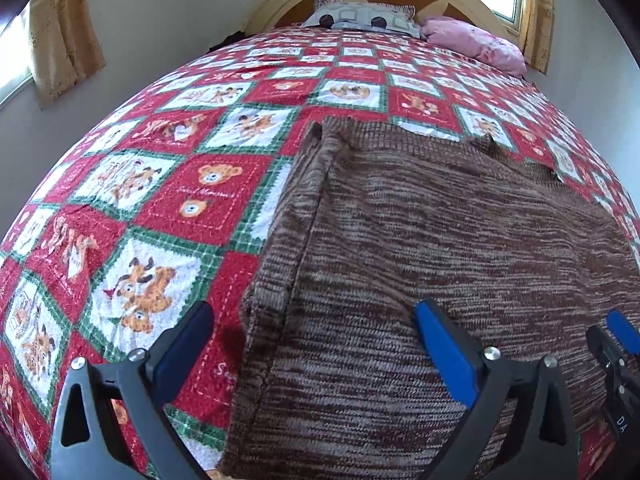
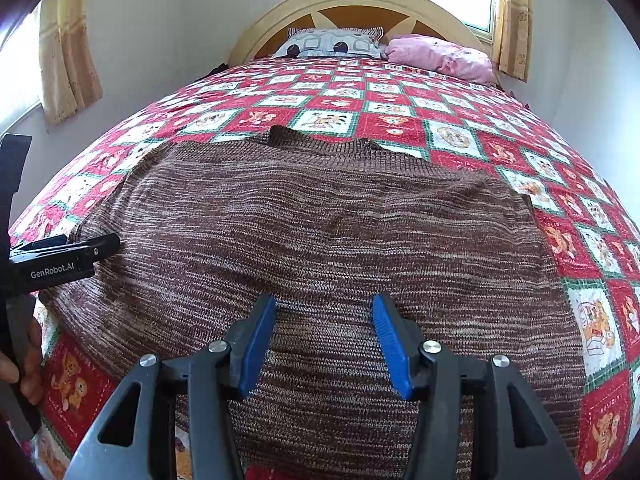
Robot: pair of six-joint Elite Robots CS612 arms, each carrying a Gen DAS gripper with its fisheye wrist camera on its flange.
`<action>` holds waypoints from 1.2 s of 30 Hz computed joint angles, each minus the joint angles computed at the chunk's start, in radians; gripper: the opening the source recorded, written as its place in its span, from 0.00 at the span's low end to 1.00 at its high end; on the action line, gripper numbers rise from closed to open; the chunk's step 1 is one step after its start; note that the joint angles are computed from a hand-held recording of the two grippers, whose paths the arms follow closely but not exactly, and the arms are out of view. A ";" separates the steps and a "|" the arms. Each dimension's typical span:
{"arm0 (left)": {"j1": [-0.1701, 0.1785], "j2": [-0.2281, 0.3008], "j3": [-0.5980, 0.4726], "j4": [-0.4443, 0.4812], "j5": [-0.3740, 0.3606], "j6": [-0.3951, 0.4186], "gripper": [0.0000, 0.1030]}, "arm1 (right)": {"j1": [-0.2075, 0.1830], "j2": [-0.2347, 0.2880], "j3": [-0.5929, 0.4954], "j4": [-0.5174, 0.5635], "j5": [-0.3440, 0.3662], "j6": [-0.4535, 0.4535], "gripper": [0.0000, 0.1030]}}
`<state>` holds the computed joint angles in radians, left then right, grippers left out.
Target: Fold small clothes
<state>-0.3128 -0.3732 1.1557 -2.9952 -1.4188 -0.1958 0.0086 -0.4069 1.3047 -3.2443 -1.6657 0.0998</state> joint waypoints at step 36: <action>0.097 0.073 -0.060 -0.202 -0.561 -0.325 0.40 | -0.012 0.090 -0.255 0.204 0.203 0.145 0.14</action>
